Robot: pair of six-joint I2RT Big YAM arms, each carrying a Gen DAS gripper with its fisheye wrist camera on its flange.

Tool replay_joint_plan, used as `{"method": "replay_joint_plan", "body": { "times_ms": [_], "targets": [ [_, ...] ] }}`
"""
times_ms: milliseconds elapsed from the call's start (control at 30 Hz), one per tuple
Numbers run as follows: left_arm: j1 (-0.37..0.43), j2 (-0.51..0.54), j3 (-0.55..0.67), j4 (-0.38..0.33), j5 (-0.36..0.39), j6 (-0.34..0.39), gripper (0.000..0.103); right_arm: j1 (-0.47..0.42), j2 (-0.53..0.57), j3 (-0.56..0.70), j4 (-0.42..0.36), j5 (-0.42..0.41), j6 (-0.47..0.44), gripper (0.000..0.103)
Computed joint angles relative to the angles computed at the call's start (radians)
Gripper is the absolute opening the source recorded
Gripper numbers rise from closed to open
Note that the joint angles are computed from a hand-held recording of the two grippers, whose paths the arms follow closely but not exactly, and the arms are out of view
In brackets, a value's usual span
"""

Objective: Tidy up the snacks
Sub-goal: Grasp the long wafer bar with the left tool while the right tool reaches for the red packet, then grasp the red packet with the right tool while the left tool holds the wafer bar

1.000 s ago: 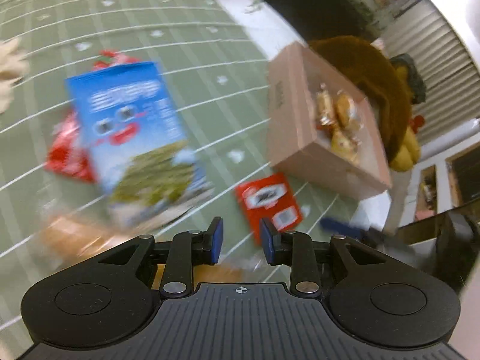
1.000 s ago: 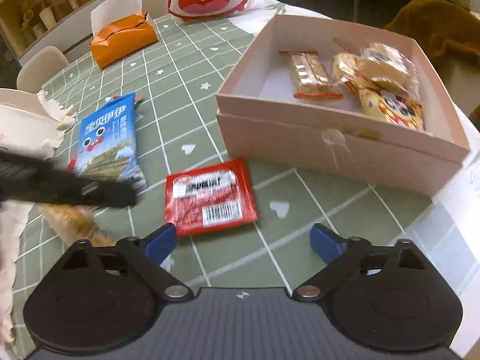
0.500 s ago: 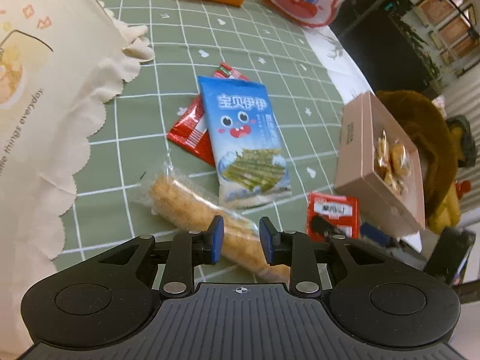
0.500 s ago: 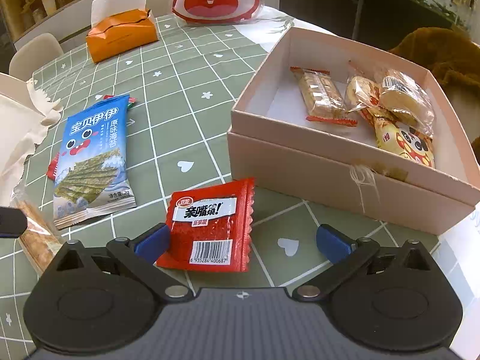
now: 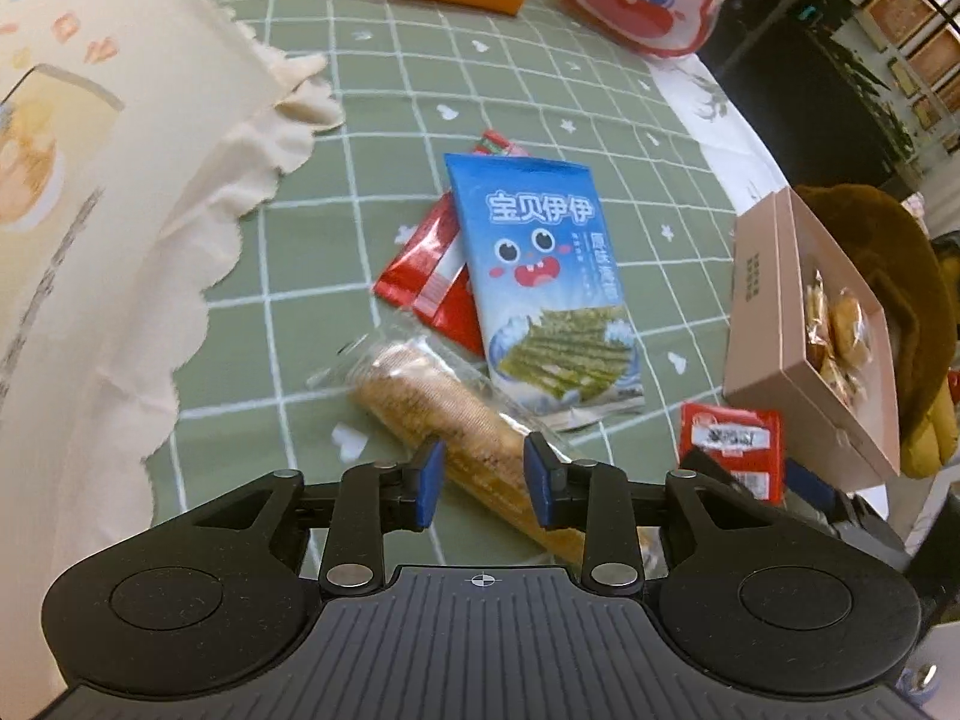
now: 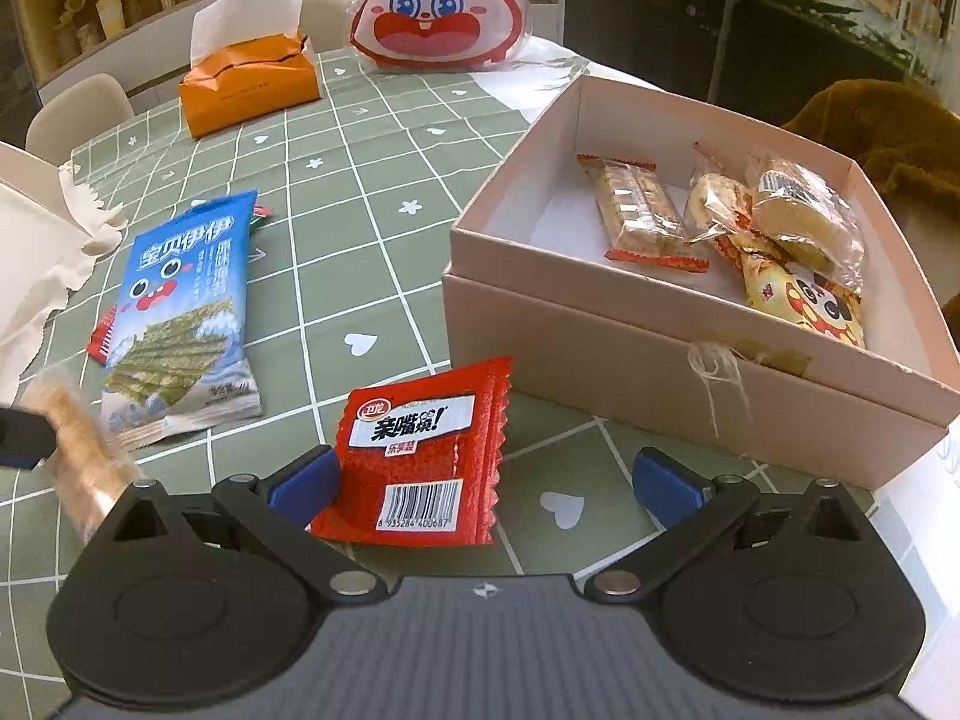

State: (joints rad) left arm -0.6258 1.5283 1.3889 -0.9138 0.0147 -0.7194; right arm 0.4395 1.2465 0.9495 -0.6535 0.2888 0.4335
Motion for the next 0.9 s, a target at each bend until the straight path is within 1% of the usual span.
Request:
{"method": "replay_joint_plan", "body": {
  "times_ms": [67, 133, 200, 300, 333, 433, 500, 600, 700, 767, 833, 900],
  "targets": [
    [-0.002, 0.018, 0.014, 0.008, -0.009, 0.020, 0.039, 0.000, -0.006, -0.004, -0.005, 0.011, 0.015, 0.103],
    [-0.004, 0.034, 0.024, 0.019, -0.022, 0.030, 0.047, -0.002, -0.018, -0.012, -0.019, 0.029, 0.044, 0.103],
    [-0.004, 0.053, 0.036, 0.023, -0.030, 0.035, 0.052, -0.008, -0.038, -0.024, -0.029, 0.033, 0.054, 0.097],
    [0.000, 0.084, 0.052, 0.023, -0.030, 0.039, 0.058, -0.016, -0.074, -0.041, -0.063, 0.029, 0.061, 0.095],
    [0.000, 0.086, 0.049, 0.036, -0.030, 0.048, 0.058, -0.016, -0.090, -0.053, -0.074, 0.030, 0.063, 0.095],
    [-0.016, 0.095, 0.063, 0.024, -0.051, 0.087, 0.056, -0.011, -0.144, -0.094, -0.093, 0.046, 0.066, 0.095],
    [-0.027, 0.091, 0.058, 0.030, -0.016, 0.125, 0.052, -0.007, -0.178, -0.120, -0.102, 0.059, 0.072, 0.097],
    [-0.066, 0.087, 0.050, 0.035, 0.026, 0.205, 0.049, -0.012, -0.221, -0.152, -0.121, 0.060, 0.092, 0.103],
    [-0.107, 0.091, 0.052, 0.031, 0.081, 0.285, 0.047, -0.020, -0.246, -0.169, -0.128, 0.065, 0.098, 0.103],
    [-0.130, 0.094, 0.053, 0.031, 0.145, 0.341, 0.047, -0.021, -0.256, -0.176, -0.133, 0.068, 0.102, 0.103],
    [-0.150, 0.097, 0.058, 0.011, 0.204, 0.398, 0.047, -0.017, -0.267, -0.185, -0.132, 0.077, 0.108, 0.103],
    [-0.177, 0.090, 0.061, -0.026, 0.196, 0.452, 0.047, -0.012, -0.276, -0.195, -0.124, 0.086, 0.110, 0.103]
  ]
}}
